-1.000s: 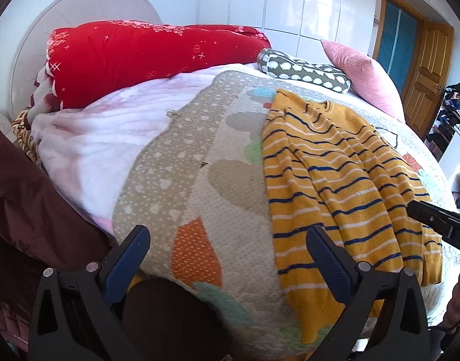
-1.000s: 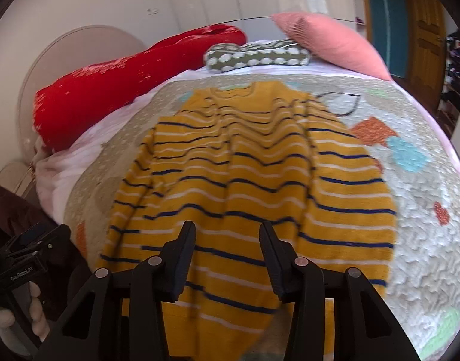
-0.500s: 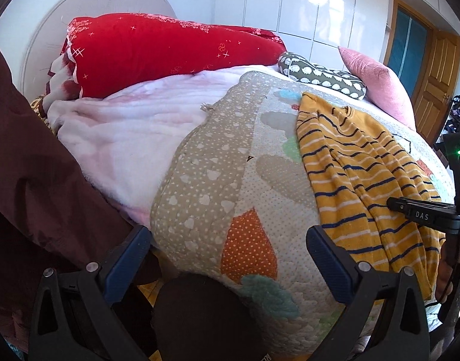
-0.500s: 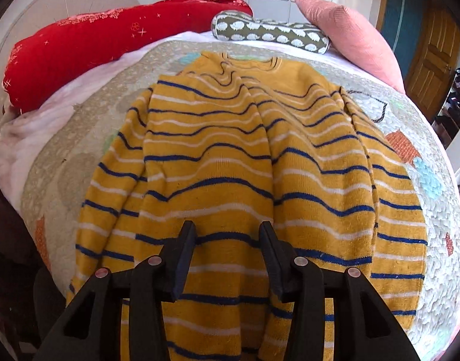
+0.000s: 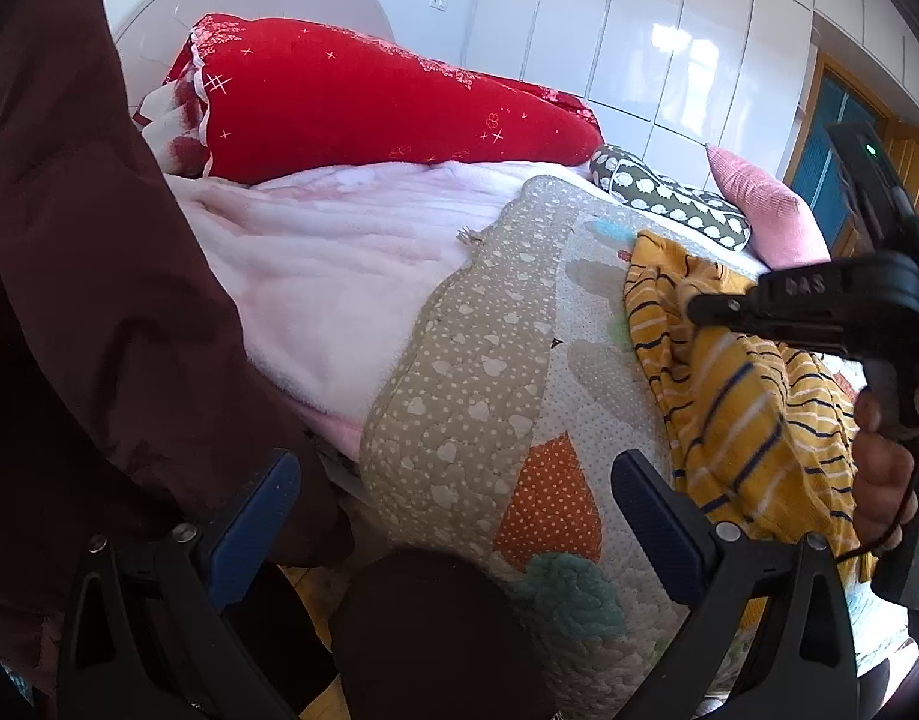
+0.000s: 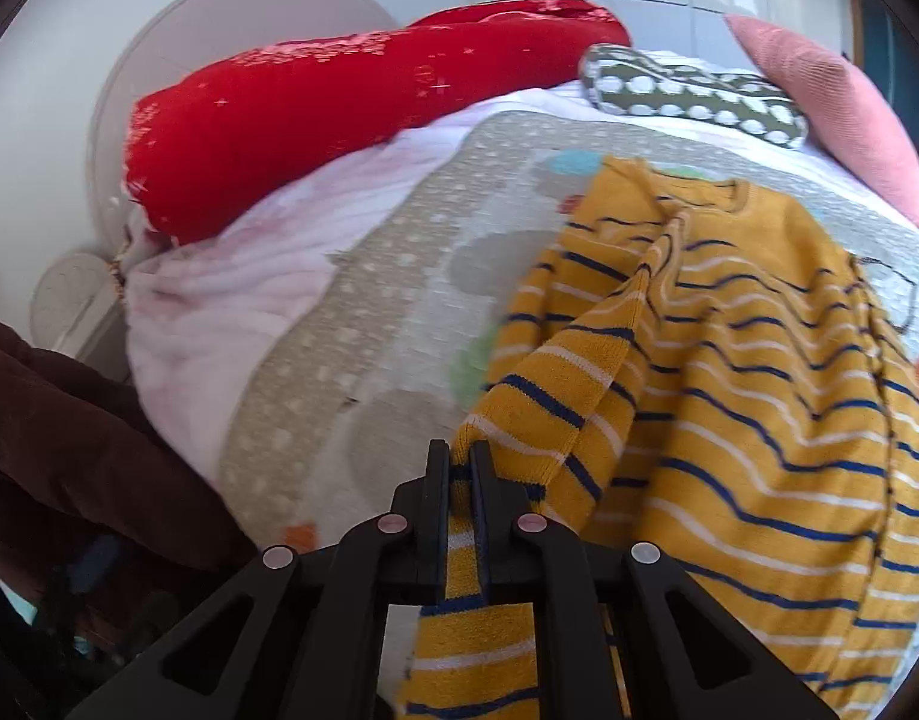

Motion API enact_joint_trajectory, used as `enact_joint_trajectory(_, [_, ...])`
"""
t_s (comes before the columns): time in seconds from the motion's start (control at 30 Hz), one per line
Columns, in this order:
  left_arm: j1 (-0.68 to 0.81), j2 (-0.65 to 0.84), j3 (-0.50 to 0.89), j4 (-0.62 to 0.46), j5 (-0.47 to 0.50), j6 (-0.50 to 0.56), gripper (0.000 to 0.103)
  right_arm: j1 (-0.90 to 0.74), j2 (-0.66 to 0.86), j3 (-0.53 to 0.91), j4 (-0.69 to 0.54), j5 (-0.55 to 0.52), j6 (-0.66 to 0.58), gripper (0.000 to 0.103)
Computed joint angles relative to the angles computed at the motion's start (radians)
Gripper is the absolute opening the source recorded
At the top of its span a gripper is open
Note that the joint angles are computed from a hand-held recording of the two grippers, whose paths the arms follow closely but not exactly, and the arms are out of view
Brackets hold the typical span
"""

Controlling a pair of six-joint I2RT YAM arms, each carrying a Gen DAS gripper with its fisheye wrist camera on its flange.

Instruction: Fold small clothes

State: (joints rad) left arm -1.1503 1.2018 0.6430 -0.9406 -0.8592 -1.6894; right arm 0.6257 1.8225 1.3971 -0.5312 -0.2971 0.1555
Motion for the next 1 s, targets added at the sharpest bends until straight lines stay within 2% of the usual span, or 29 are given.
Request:
enact_joint_trajectory(0.13, [-0.045,-0.022,-0.018,-0.037,-0.017,-0.055,0.103,0.133,0.168,0.243,-0.055,-0.073,0.014,0.007])
enact_joint_trajectory(0.23, [-0.059,-0.023,-0.024,-0.053,-0.014,-0.073,0.103,0.198,0.339,0.475,-0.152,-0.192,0.022,0.008])
enact_joint_trajectory(0.3, [-0.062,-0.026,-0.027,-0.061,-0.012,-0.080,0.103,0.222,0.378,0.537,-0.179,-0.182,0.056,0.008])
enact_joint_trajectory(0.33, [-0.064,-0.031,-0.029,-0.061,-0.011,-0.081,0.103,0.220,0.356,0.506,-0.160,-0.176,0.064,0.009])
enact_joint_trajectory(0.4, [-0.066,-0.033,-0.027,-0.061,-0.014,-0.080,0.103,0.189,0.266,0.382,-0.107,-0.179,0.042,0.017])
enact_joint_trajectory(0.43, [-0.069,-0.031,-0.023,-0.061,-0.017,-0.079,0.103,0.164,0.201,0.291,-0.065,-0.160,0.023,0.027])
enact_joint_trajectory(0.47, [-0.067,-0.030,-0.020,-0.055,-0.021,-0.070,0.103,0.129,0.124,0.186,-0.018,-0.130,-0.002,0.036])
enact_joint_trajectory(0.57, [-0.053,-0.025,-0.010,-0.004,-0.019,-0.012,0.103,-0.042,-0.134,-0.125,0.067,0.005,-0.108,0.050])
enact_joint_trajectory(0.67, [-0.009,-0.016,-0.003,0.106,0.011,0.107,0.103,-0.272,-0.333,-0.330,0.047,0.146,-0.261,0.051])
enact_joint_trajectory(0.77, [0.034,0.023,0.016,0.231,0.058,0.220,0.103,-0.510,-0.445,-0.444,-0.022,0.093,-0.401,0.051])
enact_joint_trajectory(0.83, [0.053,0.069,0.044,0.303,0.087,0.275,0.103,-0.605,-0.512,-0.517,-0.057,0.047,-0.488,0.051])
enact_joint_trajectory(0.93, [0.077,0.147,0.105,0.385,0.145,0.343,0.103,-0.684,-0.573,-0.616,-0.051,-0.041,-0.571,0.050])
enact_joint_trajectory(1.0, [0.082,0.197,0.151,0.400,0.167,0.366,0.103,-0.681,-0.570,-0.678,0.015,-0.026,-0.582,0.050])
